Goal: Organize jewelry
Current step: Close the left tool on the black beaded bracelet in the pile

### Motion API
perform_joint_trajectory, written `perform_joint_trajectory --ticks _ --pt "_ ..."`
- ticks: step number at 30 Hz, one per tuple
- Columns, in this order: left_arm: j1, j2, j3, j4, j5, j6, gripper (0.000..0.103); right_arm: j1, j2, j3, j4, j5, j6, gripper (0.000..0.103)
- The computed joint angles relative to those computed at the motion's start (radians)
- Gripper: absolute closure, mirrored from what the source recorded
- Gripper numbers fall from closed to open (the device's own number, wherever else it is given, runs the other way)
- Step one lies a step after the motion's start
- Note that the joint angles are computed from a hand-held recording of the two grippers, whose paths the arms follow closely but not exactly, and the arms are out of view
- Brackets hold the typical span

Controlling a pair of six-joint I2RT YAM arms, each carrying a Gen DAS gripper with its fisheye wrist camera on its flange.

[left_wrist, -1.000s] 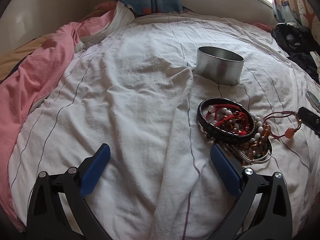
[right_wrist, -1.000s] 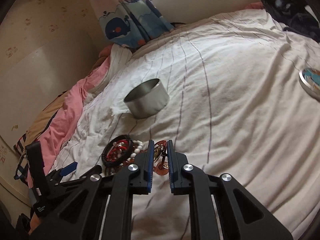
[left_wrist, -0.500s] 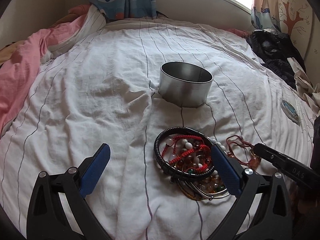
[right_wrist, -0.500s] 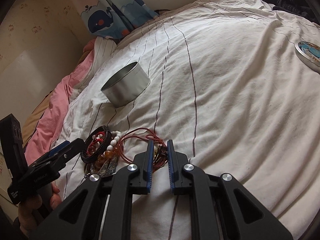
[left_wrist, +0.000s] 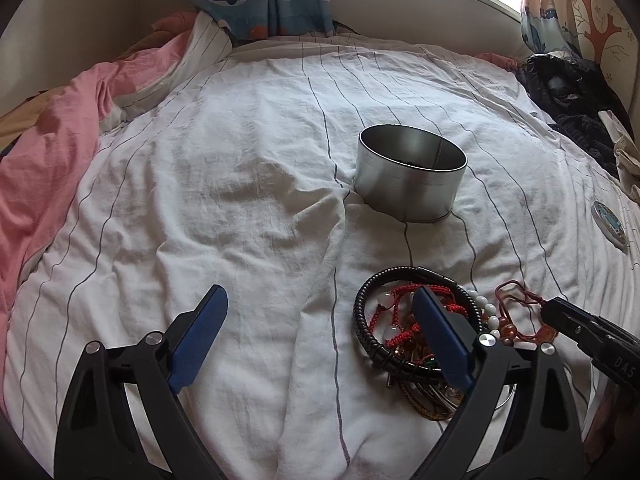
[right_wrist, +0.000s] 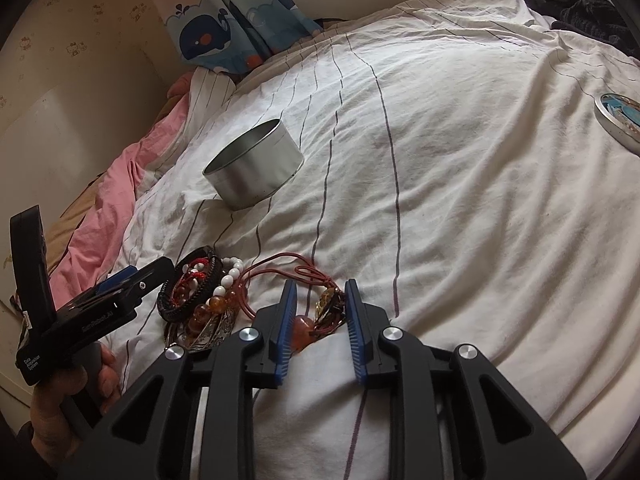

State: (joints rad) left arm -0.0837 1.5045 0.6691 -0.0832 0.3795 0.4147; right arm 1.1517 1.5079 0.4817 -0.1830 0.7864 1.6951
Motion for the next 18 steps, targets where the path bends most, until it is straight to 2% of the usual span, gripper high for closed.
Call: perform_joint_trajectory --ticks 6,8,10,13,18 --pt "-0.003 -0.007 -0.010 0.013 -0.018 0.009 0.013 -0.006 0.010 0.012 0.001 -0.005 -0.016 0.073" --pt "-0.005 -0.011 -0.014 0.017 -0.019 0.012 0.022 -0.008 0.015 0.015 0.005 -0.006 -0.021 0.072" --pt "0.007 0.008 0.007 -0.013 0.006 0.020 0.041 -0.008 0.016 0.014 0.008 -0.006 -0.024 0.071" --pt "0.018 0.047 0.042 -0.062 0.033 0.029 0.061 -0.009 0.017 0.015 0.011 -0.007 -0.031 0.069" --pt "-0.009 0.061 0.044 -0.068 0.030 0.050 0.065 -0.013 0.022 0.018 0.016 -0.010 -0.037 0.068"
